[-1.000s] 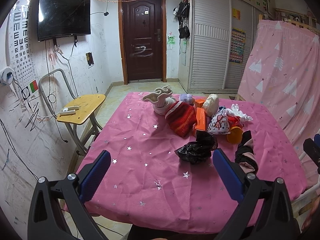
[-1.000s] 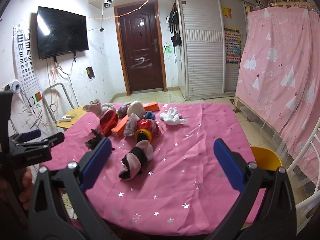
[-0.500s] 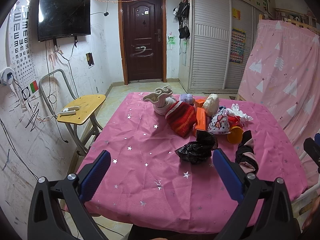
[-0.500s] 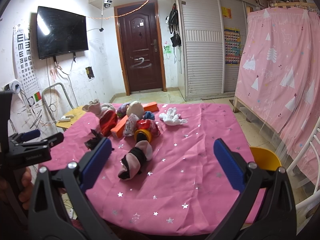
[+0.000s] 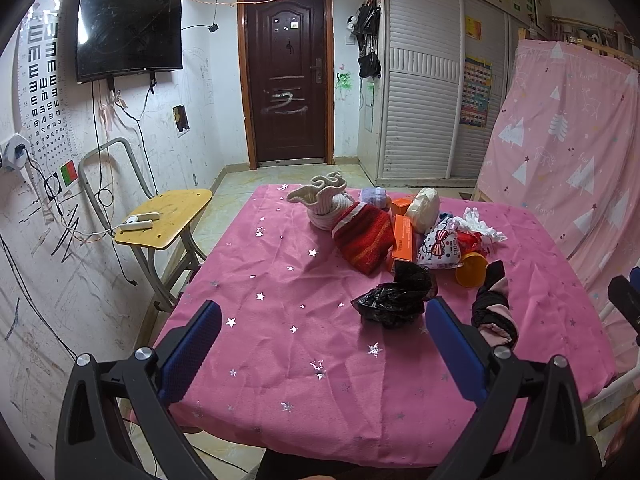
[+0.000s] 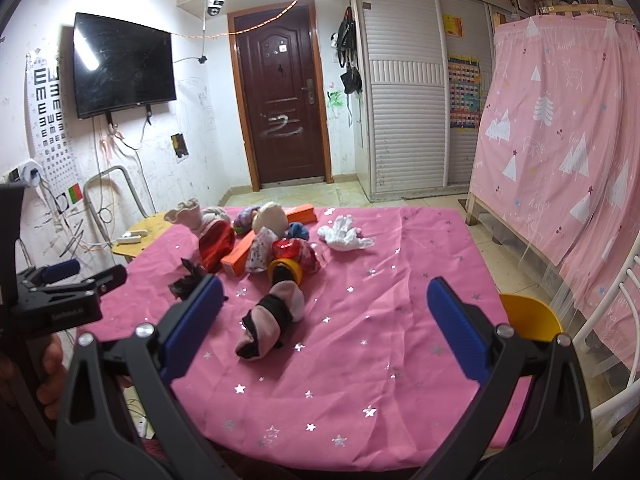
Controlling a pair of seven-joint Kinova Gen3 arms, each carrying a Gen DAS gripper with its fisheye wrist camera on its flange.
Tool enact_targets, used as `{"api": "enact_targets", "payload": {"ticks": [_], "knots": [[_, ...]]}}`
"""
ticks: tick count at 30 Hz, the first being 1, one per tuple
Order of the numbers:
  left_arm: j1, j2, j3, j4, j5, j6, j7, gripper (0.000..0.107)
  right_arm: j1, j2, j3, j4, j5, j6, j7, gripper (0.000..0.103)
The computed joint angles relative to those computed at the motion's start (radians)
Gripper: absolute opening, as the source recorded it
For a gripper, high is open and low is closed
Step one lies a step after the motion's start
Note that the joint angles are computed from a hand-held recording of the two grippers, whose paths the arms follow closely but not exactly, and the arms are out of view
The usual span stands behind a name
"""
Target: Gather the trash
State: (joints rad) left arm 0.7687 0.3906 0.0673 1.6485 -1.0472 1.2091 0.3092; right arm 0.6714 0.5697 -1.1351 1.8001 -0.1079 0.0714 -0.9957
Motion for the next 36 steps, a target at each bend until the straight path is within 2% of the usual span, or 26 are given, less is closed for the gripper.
{"api": "enact_targets", "payload": {"ticks": [8, 13, 16, 18, 22, 24, 28, 30, 34, 36], "knots": [[-0.002, -0.006, 0.001, 0.011, 0.000, -0.004, 0.005, 0.094, -0.005, 0.001, 0.005, 0.001, 0.005, -0.002, -0.005, 0.098], [-0.010, -0.005, 0.003, 0.015, 0.005, -0.010, 0.001, 0.094, 0.003, 0.000, 0.002, -0.011, -0.007, 0.029, 0.003, 0.098], [-0.020, 0.006, 0.000, 0.009, 0.014, -0.019, -0.011, 0.094, -0.049, 0.026, 0.049, -0.047, -0.025, 0.055, 0.028, 0.098], [-0.032, 0.013, -0.005, 0.007, 0.015, -0.038, -0.022, 0.094, -0.060, 0.049, 0.052, -0.055, -0.038, 0.067, 0.058, 0.098], [-0.046, -0.003, -0.015, 0.039, -0.016, -0.102, -0.032, 0.094, -0.077, 0.117, 0.044, -0.123, -0.066, 0.194, 0.132, 0.098], [-0.066, -0.007, -0.017, 0.046, -0.024, -0.144, -0.051, 0.094, -0.104, 0.137, 0.065, -0.157, -0.080, 0.250, 0.158, 0.098], [-0.101, 0.001, -0.029, 0.039, -0.019, -0.211, -0.082, 0.094, -0.165, 0.157, 0.125, -0.216, -0.114, 0.330, 0.186, 0.098], [-0.123, 0.001, -0.035, 0.042, -0.015, -0.274, -0.099, 0.094, -0.199, 0.172, 0.157, -0.255, -0.129, 0.385, 0.197, 0.098], [-0.152, 0.009, -0.049, 0.044, 0.001, -0.388, -0.166, 0.094, -0.268, 0.178, 0.228, -0.306, -0.158, 0.446, 0.209, 0.098], [-0.162, 0.025, -0.059, 0.030, 0.029, -0.413, -0.211, 0.094, -0.302, 0.180, 0.266, -0.331, -0.175, 0.469, 0.207, 0.098]]}}
